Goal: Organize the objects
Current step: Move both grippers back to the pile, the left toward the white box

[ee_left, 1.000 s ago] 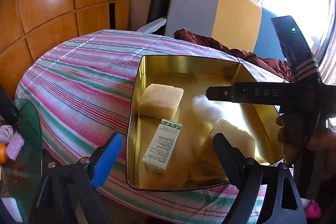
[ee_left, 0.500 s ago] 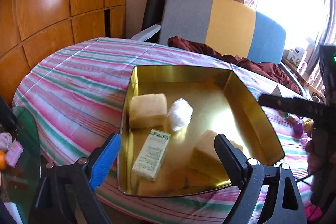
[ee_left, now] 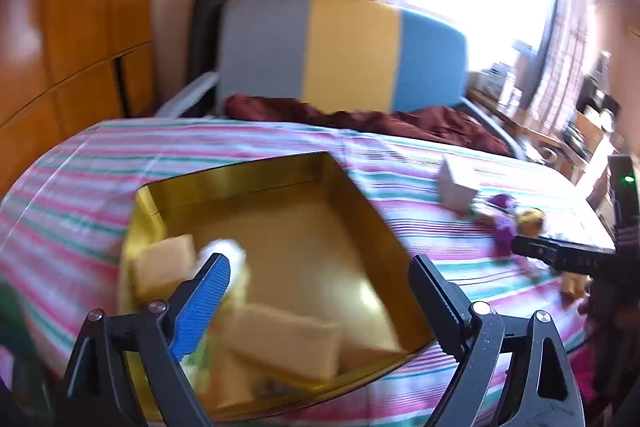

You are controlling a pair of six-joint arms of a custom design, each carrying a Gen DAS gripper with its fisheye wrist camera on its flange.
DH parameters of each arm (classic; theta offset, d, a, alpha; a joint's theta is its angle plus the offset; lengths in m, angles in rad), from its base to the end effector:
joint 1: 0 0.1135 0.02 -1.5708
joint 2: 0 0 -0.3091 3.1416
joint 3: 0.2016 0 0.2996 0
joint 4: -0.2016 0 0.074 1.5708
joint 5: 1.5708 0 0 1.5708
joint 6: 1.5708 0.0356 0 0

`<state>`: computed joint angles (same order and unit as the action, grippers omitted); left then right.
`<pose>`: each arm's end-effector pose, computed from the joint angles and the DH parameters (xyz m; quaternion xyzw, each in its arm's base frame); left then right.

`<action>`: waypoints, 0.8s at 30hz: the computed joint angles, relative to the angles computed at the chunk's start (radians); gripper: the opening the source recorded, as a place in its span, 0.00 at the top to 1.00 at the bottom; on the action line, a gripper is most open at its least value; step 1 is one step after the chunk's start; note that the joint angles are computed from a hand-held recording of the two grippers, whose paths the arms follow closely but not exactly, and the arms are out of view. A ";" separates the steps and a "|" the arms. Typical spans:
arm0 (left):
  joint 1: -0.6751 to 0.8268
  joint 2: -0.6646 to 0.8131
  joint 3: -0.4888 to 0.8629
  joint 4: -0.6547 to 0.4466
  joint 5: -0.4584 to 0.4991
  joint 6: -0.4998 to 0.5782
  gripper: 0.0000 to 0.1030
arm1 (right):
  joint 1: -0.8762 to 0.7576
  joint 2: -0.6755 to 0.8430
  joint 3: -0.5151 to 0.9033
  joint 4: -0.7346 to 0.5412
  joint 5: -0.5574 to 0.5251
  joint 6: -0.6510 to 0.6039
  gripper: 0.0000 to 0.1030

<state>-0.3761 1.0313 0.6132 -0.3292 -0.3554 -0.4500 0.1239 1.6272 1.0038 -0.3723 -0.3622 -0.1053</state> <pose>0.2209 -0.0739 0.2414 -0.1040 0.8988 -0.0098 0.4258 0.3647 0.0581 0.2094 -0.1586 0.9312 0.1753 0.2773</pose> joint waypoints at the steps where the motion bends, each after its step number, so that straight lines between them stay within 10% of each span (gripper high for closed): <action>1: -0.006 0.030 0.022 0.012 0.018 0.017 0.11 | -0.027 0.007 0.016 -0.010 0.006 -0.004 0.21; 24: -0.065 0.940 0.872 -0.114 0.202 0.088 0.00 | -0.350 0.209 0.218 0.069 -0.116 0.124 0.17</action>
